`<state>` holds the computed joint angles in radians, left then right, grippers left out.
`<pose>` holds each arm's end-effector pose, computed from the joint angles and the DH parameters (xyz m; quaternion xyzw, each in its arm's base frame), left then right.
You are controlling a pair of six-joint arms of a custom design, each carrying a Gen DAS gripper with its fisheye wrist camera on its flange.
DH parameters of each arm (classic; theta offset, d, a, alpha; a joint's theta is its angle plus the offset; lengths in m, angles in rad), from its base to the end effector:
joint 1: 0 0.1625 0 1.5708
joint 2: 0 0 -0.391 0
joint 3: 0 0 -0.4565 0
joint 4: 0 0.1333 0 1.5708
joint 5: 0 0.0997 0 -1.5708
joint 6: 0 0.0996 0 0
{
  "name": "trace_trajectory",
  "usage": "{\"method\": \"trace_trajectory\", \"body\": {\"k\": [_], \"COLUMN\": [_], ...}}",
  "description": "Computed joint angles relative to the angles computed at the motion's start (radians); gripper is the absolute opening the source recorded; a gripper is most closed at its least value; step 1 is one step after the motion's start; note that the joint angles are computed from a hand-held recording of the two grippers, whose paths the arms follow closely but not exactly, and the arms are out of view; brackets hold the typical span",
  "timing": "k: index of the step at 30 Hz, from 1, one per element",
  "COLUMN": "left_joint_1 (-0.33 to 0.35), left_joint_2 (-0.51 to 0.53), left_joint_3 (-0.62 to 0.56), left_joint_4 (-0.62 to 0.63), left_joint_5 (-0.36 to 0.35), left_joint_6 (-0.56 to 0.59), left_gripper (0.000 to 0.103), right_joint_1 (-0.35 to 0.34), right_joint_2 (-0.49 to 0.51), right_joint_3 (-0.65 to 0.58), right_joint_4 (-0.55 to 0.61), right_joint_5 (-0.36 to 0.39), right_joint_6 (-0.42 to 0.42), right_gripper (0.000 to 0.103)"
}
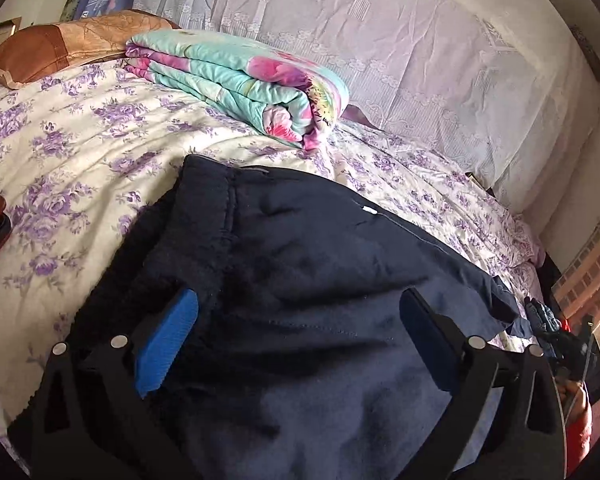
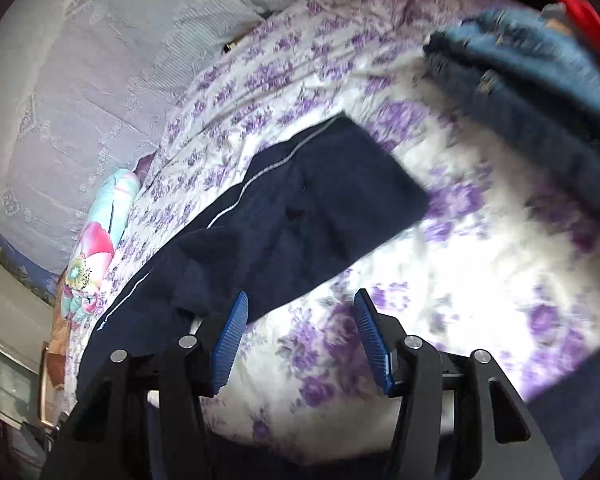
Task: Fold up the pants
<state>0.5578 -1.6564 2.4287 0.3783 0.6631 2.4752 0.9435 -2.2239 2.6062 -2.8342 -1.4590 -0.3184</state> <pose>-0.0810 -0.3001 0.1369 0.0615 0.8816 -0.4444 0.1468 -0.0743 -0.3485 0.3167 -0.1154 -0.8960 0.4021 0.1489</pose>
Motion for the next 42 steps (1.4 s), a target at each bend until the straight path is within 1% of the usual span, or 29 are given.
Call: {"method": "trace_trajectory", "body": {"k": [3,4,5,6,7,10,12,14,15,16,17,19,20,21,22,23,24,25,27,29,30,32,33,34,35,37,38,40,42], "left_joint_1": [0.003,0.001,0.000,0.003,0.003,0.011,0.011,0.019,0.024,0.028,0.030,0.030,0.029,0.019,0.007,-0.012,-0.022,-0.029,-0.042,-0.025,0.004,0.113,0.184,0.227,0.228,0.172,0.153,0.126,0.099], "left_joint_2": [-0.019,-0.021,-0.026,-0.030,-0.033,-0.049,-0.058,-0.066,-0.063,-0.058,-0.046,-0.026,-0.019,-0.004,0.004,0.005,-0.002,-0.001,0.049,0.128,0.177,0.285,0.347,0.387,0.392,0.470,0.497,0.437,0.349], "left_joint_3": [0.008,0.010,0.013,0.013,0.015,0.019,0.022,0.021,0.017,0.014,0.007,-0.004,-0.010,-0.023,-0.030,-0.038,-0.046,-0.060,-0.114,-0.178,-0.217,-0.299,-0.340,-0.347,-0.345,-0.371,-0.381,-0.350,-0.316], "left_joint_4": [-0.012,-0.016,-0.020,-0.025,-0.026,-0.032,-0.032,-0.032,-0.029,-0.025,-0.018,-0.002,0.011,0.048,0.073,0.092,0.092,0.090,0.094,0.104,0.114,0.138,0.159,0.140,0.129,0.212,0.245,0.193,0.138], "left_joint_5": [0.007,0.005,0.003,0.006,0.007,0.018,0.024,0.035,0.039,0.042,0.041,0.038,0.038,0.034,0.027,0.019,0.026,0.036,0.031,0.014,0.018,0.058,0.082,0.065,0.057,-0.022,-0.045,-0.045,-0.088], "left_joint_6": [0.006,0.006,0.008,0.013,0.013,0.023,0.023,0.028,0.029,0.027,0.022,0.015,0.005,-0.040,-0.072,-0.094,-0.080,-0.059,-0.013,0.032,0.051,0.067,0.055,0.068,0.098,0.050,0.048,0.133,0.204], "left_gripper": [0.098,0.098,0.098,0.098,0.098,0.098,0.098,0.098,0.098,0.098,0.098,0.098,0.098,0.098,0.098,0.098,0.098,0.098,0.098,0.098,0.098,0.098,0.098,0.098,0.098,0.098,0.098,0.098,0.098], "right_joint_1": [0.028,0.036,0.036,0.035,0.023,-0.009,-0.005,0.018,0.027,0.022,0.024,0.065,0.069,0.057,0.054,0.064,0.093,0.144,0.236,0.287,0.303,0.285,0.268,0.273,0.278,0.250,0.229,0.194,0.189], "right_joint_2": [0.117,0.137,0.151,0.170,0.174,0.127,0.085,0.094,0.126,0.147,0.136,0.122,0.089,0.031,-0.011,-0.033,-0.019,0.021,0.139,0.256,0.305,0.392,0.401,0.378,0.358,0.325,0.288,0.215,0.173], "right_joint_3": [-0.006,-0.010,-0.008,-0.015,-0.017,0.014,0.041,0.026,0.004,-0.012,-0.006,0.030,0.060,0.092,0.115,0.133,0.134,0.118,0.071,0.021,-0.008,-0.066,-0.067,-0.062,-0.059,-0.029,-0.014,0.016,0.042], "right_joint_4": [-0.170,-0.192,-0.225,-0.243,-0.244,-0.289,-0.372,-0.364,-0.328,-0.296,-0.305,-0.434,-0.497,-0.518,-0.536,-0.569,-0.595,-0.608,-0.621,-0.606,-0.565,-0.436,-0.433,-0.415,-0.393,-0.433,-0.416,-0.397,-0.410], "right_joint_5": [-0.021,-0.022,-0.015,-0.014,0.001,0.051,0.021,-0.078,-0.137,-0.155,-0.154,-0.220,-0.215,-0.171,-0.142,-0.114,-0.117,-0.161,-0.249,-0.315,-0.346,-0.407,-0.397,-0.389,-0.392,-0.339,-0.286,-0.165,-0.069], "right_joint_6": [0.046,0.047,0.038,0.025,0.012,0.002,-0.020,-0.054,-0.053,-0.041,-0.045,-0.058,-0.071,-0.079,-0.084,-0.100,-0.132,-0.171,-0.227,-0.256,-0.250,-0.203,-0.215,-0.213,-0.207,-0.215,-0.211,-0.231,-0.260], "right_gripper": [0.056,0.051,0.041,0.009,0.004,0.004,0.004,0.005,0.011,0.012,0.012,0.026,0.032,0.037,0.038,0.038,0.046,0.055,0.056,0.059,0.067,0.071,0.072,0.072,0.072,0.072,0.072,0.072,0.072]}}
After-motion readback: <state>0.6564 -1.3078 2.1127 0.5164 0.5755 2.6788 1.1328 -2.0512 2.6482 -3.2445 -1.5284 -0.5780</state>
